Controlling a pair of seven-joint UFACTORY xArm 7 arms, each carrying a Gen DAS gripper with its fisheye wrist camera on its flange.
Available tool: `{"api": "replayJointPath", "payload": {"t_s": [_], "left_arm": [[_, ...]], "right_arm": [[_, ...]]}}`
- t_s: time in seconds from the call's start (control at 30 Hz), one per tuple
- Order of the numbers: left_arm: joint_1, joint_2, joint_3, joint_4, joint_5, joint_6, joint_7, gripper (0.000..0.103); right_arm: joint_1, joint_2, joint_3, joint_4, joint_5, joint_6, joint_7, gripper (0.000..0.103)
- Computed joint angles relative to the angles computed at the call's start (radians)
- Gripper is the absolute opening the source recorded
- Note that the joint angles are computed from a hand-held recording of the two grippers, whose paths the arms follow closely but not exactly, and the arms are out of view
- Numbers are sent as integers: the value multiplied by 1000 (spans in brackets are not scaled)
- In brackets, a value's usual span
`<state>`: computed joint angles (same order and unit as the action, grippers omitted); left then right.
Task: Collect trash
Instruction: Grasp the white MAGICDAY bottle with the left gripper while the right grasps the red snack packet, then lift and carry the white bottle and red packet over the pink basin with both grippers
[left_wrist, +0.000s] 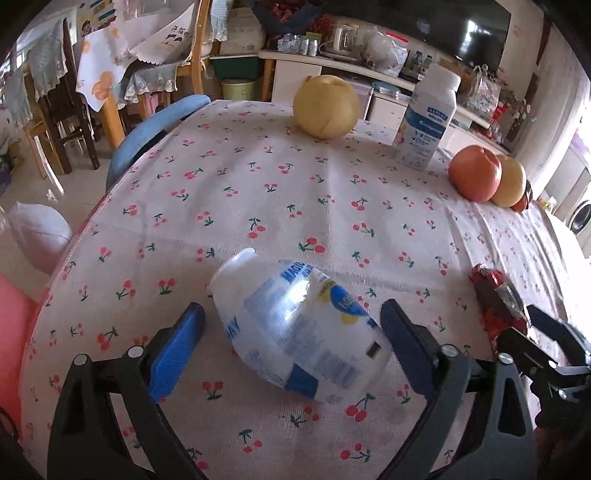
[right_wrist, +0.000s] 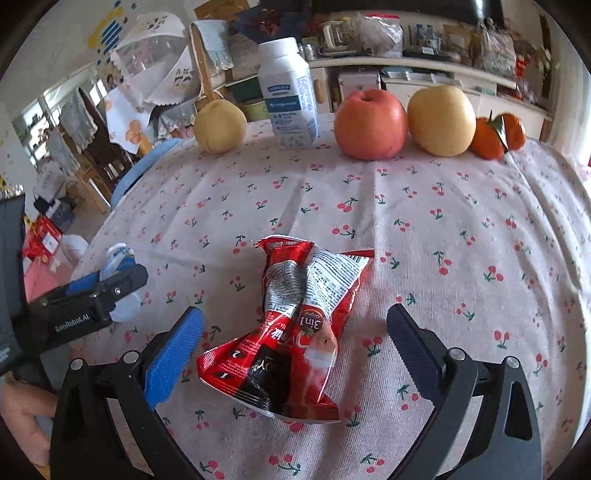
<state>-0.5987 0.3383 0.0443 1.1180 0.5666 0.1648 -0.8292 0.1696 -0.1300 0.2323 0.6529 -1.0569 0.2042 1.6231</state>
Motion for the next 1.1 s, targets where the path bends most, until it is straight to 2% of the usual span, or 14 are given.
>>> {"api": "replayJointPath", "payload": {"t_s": [0.03, 0.07, 0.1, 0.13, 0.2, 0.3, 0.4, 0.53, 0.67, 0.83, 0.93, 0.97, 1.03, 1.1], "left_arm": [[-23, -1, 23, 3, 28, 10, -21, 75], [-50, -4, 49, 7, 68, 27, -52, 69], [-47, -7, 47, 5, 85, 26, -61, 59], [-37, -10, 38, 1, 92, 19, -61, 54], [-24, -15, 29, -7, 106, 3, -63, 49], [-6, -19, 16, -20, 106, -19, -55, 47], [21, -26, -8, -38, 66, -46, -16, 47], [28, -38, -13, -64, 23, -85, 29, 46], [47, -61, -30, -100, -45, -126, 96, 45], [92, -97, -74, -161, -154, -188, 201, 45], [162, -122, -145, -201, -227, -227, 278, 45], [224, -133, -208, -218, -261, -242, 318, 45], [299, -145, -285, -236, -307, -256, 368, 45], [430, -159, -418, -260, -354, -273, 425, 45]], "right_arm": [[1, 2, 2, 3, -4, 5, -2, 98], [1, 5, 2, 4, -11, 3, 1, 97], [2, 10, 1, 7, -16, -1, 1, 95], [3, 16, 0, 12, -22, -2, 2, 92], [10, 17, 0, 15, -36, 19, 3, 72], [12, 11, -9, 9, -52, 17, 10, 69], [19, 9, -7, 10, -62, 34, 24, 61], [22, -5, -9, -1, -64, 36, 29, 55], [17, -14, -6, -9, -76, 32, 33, 45], [21, -26, 10, -14, -78, 48, 26, 41], [21, -33, 17, -19, -93, 52, 42, 39], [22, -35, 19, -22, -97, 53, 46, 38], [24, -42, 23, -25, -104, 53, 58, 38], [24, -58, 32, -31, -119, 62, 80, 37]]}}
